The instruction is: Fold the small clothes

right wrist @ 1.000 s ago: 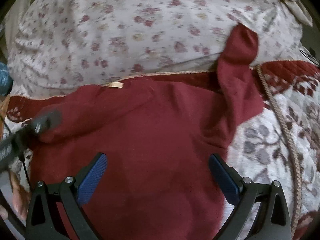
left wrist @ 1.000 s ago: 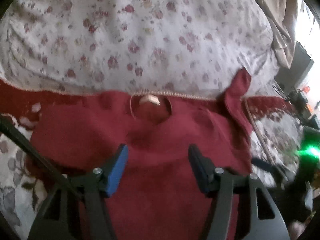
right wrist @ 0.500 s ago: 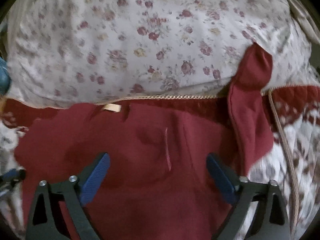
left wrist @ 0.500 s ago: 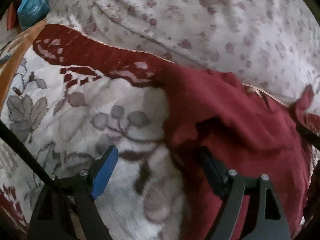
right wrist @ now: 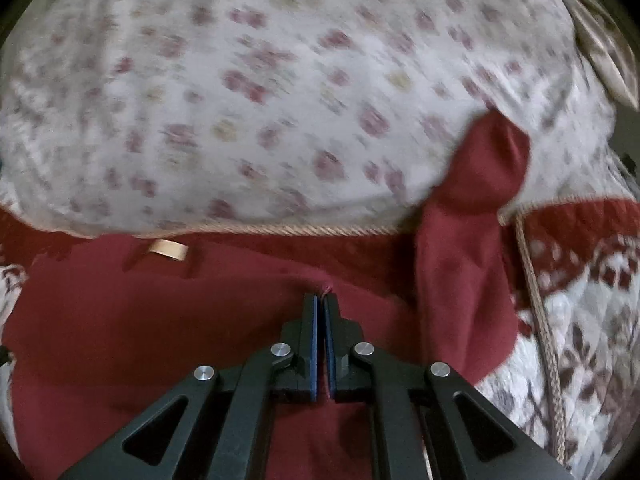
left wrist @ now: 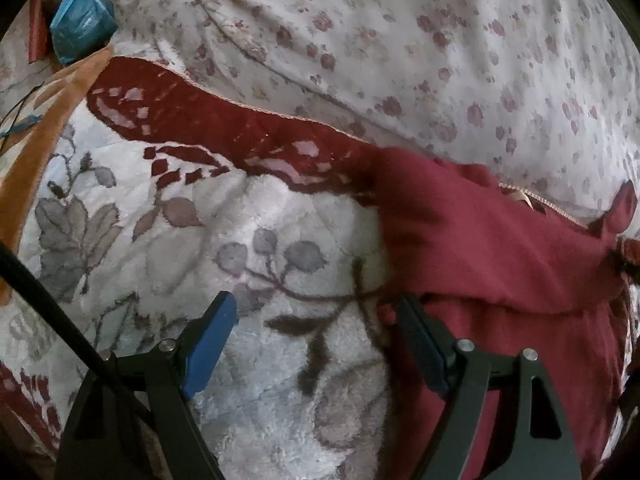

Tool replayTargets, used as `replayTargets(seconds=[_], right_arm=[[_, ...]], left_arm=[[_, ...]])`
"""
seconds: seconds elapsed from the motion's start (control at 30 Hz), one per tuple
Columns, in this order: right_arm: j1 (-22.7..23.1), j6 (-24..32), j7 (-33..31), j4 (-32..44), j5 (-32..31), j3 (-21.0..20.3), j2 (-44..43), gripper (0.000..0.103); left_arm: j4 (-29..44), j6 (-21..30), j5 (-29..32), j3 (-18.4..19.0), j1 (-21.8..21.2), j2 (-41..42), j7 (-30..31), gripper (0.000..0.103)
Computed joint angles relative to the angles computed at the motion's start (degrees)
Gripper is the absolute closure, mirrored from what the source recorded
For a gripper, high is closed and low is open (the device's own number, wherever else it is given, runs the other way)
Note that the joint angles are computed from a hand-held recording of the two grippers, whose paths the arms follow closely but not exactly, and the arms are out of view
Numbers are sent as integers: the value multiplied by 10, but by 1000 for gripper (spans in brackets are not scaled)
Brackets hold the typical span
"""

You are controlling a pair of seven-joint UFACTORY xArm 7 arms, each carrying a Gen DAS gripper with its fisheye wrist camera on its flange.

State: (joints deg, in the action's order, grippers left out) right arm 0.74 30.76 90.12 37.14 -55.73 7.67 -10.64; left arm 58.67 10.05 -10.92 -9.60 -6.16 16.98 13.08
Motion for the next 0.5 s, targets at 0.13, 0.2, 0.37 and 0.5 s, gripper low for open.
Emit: replayTargets(seconds=[0.13,0.2,0.37,0.5], right_arm=[[-1,-62,-38,-19,46,-14,3,86],[-8,-41,1,-24,26,6,-20,60],[7,-109,-44,0,47,9,11,56],[27,-114,-38,69,11,8,109,56]], left_arm=[[-25,-38,-14,-15,7,-26,12,22],[-32,-67,-45,-46,28,-37,32,22],[26,-36,-24,-29,-11,1,16,21],[66,3,113,98,-125,53,-102,21]])
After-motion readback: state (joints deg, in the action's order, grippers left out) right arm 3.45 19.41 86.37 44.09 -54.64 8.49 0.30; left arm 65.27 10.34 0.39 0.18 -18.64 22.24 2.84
